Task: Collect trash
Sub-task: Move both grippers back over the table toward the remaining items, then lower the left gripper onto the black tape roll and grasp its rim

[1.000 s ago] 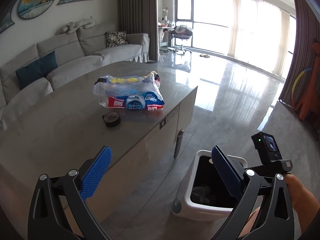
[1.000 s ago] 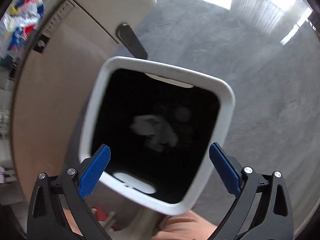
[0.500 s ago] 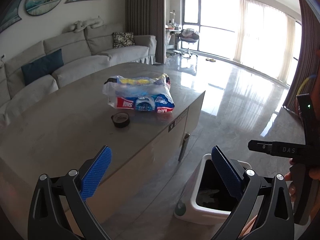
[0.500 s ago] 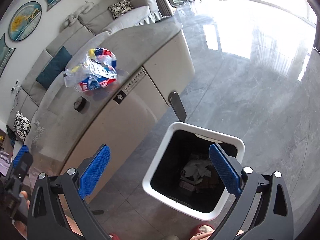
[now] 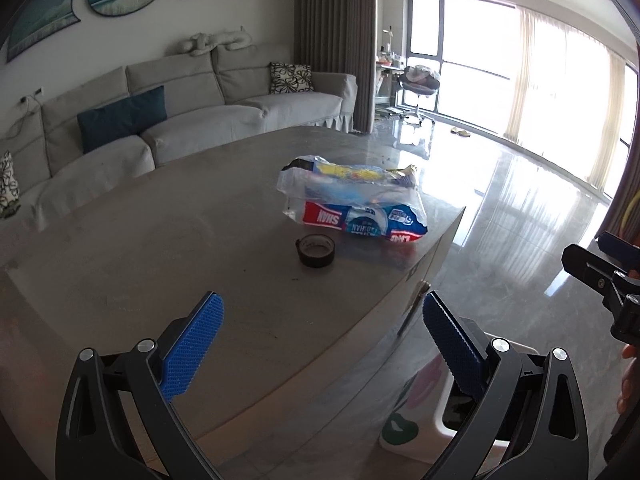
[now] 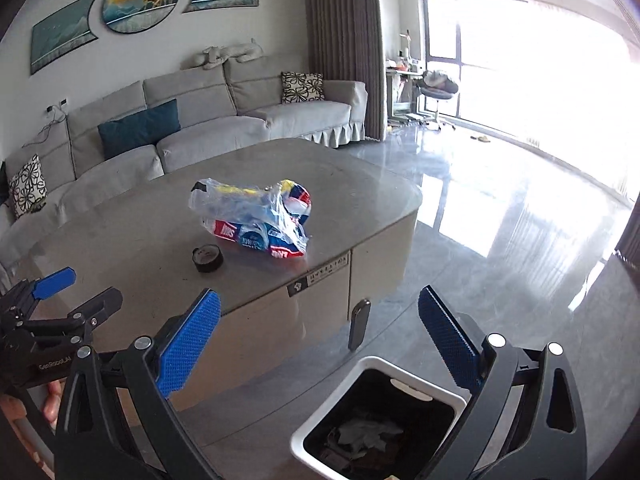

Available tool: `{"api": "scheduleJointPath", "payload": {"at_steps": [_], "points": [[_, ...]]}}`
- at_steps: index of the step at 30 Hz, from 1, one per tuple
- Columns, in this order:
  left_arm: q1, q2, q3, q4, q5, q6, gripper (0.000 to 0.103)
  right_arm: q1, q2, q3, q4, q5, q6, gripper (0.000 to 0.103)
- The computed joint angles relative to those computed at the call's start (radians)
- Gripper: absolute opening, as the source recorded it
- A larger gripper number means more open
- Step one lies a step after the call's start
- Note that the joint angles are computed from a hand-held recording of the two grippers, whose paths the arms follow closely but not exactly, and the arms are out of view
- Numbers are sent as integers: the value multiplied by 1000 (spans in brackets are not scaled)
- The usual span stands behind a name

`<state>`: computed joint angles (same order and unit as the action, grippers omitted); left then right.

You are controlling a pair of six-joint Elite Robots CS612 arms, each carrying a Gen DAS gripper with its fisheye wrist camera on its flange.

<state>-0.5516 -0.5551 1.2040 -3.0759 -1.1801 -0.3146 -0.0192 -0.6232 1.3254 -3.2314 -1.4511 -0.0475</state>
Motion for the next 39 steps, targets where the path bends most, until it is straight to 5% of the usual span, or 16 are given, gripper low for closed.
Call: {"api": "scheduleJointPath", "payload": {"at_steps": [23,39], "points": [[60,90,-159,127,-5,37,99,50,116,-201,98,8,-71,98],[90,154,-277,235,-125,53,99,59,161,-282,163,20,-93,98]]}}
